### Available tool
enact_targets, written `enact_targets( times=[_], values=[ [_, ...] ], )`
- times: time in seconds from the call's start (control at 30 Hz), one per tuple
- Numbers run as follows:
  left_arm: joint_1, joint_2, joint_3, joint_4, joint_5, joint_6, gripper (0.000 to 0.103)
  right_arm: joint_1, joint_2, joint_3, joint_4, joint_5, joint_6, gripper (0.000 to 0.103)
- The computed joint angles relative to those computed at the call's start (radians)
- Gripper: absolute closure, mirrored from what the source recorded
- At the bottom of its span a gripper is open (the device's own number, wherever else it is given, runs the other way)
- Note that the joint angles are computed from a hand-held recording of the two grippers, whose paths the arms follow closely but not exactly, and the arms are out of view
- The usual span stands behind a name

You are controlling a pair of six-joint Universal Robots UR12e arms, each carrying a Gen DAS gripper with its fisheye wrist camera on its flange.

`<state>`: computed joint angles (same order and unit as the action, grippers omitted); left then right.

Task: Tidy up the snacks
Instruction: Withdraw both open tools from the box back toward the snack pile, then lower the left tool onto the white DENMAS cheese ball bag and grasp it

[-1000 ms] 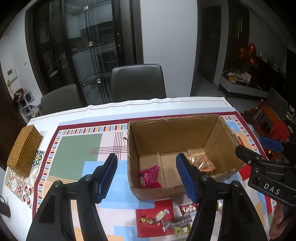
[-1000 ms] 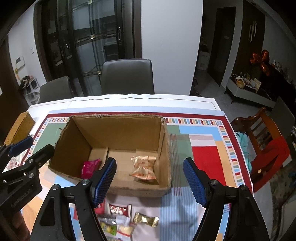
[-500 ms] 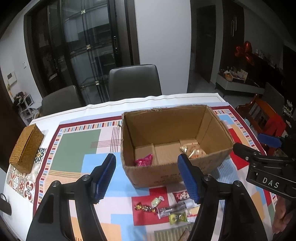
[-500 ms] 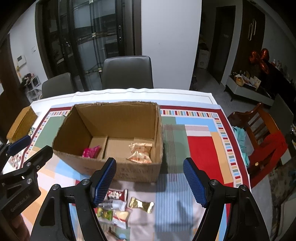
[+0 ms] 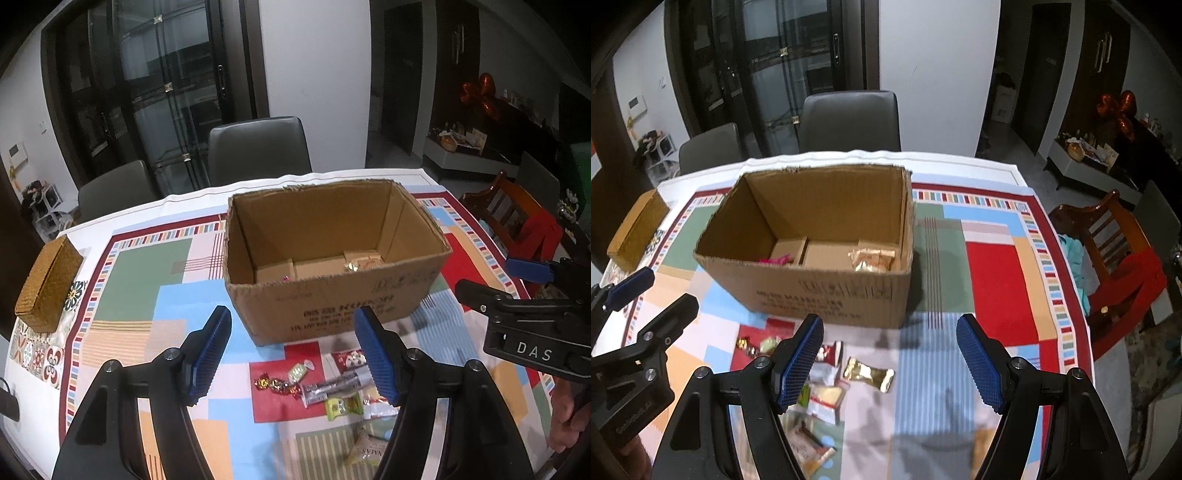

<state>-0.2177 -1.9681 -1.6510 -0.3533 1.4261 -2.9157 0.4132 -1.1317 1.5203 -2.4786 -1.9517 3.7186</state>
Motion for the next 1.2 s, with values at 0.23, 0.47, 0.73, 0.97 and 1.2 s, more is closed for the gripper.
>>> enact_targets(
  times=[0.23, 0.47, 0.73, 0.97, 1.2],
  values=[
    [-0.001, 0.012, -0.034, 0.012, -0.008, 0.006, 0.035, 0.009, -0.011, 0.025, -0.003, 0.004, 0.001, 0.028],
    [0.000, 0.028, -0.074, 0.026, -0.026, 0.016, 0.035, 0.015, -0.018, 0.045, -0.021, 0.005, 0.009, 0.028],
    [-0.003, 0.047, -0.123, 0.044, -0.036, 0.032, 0.035, 0.022, -0.023, 0.065, -0.031, 0.012, 0.017, 0.028],
    [0.000, 0.059, -0.166, 0.061, -0.061, 0.041, 0.035, 0.030, -0.028, 0.090, -0.027, 0.016, 0.023, 0.028],
    [-0.002, 0.067, -0.200, 0.052, -0.080, 0.055, 0.035, 0.029, -0.031, 0.112, -0.009, 0.080, 0.048, 0.028]
  ],
)
